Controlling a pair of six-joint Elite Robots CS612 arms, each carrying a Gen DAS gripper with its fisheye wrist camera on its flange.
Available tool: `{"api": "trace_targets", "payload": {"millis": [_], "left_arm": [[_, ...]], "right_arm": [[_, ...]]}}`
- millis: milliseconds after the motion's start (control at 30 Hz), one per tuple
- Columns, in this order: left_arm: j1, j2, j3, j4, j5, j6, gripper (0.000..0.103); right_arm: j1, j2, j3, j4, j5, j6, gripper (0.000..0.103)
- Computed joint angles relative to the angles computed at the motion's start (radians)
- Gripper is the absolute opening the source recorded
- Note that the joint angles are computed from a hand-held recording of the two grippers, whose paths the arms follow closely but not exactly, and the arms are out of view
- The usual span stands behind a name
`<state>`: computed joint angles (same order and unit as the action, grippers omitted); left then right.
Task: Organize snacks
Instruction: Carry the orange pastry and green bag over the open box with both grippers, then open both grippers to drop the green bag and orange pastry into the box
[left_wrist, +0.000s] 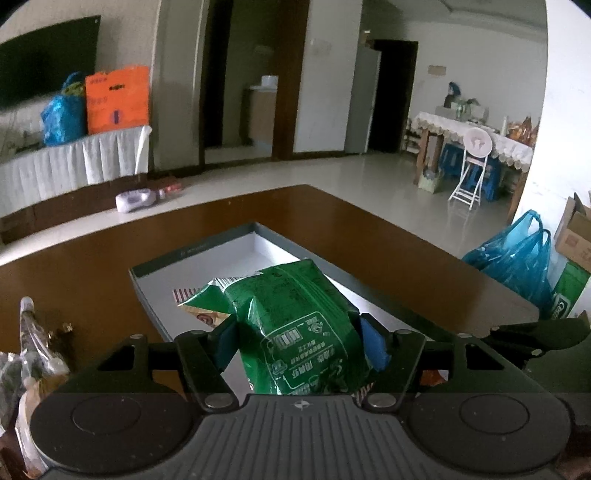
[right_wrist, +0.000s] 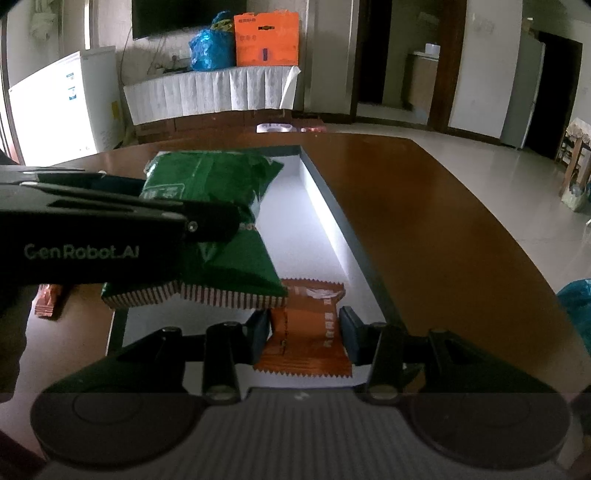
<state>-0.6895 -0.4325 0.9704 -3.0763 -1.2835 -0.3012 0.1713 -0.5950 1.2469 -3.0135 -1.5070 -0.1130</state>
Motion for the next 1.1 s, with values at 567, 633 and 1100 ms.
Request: {"api": "trace_targets", "payload": {"millis": [567, 633, 1100], "left_arm": [[-0.002, -0.019, 0.035, -0.026, 0.043, -0.013, 0.097], [-0.001, -0.026, 0.047, -0.035, 0.052, -0.017, 0.097], [0.011, -0.090, 0.162, -0.084, 0.106, -0.060, 0.099]], "right_arm": [[-0.005, 0.025, -0.041, -0.002, 0.027, 0.005, 0.060], [-0.004, 0.026, -0.042, -0.004, 0.031, 0.005, 0.060], [0.005, 0.009, -0.028, -0.052, 0.070, 0.007, 0.065]]}}
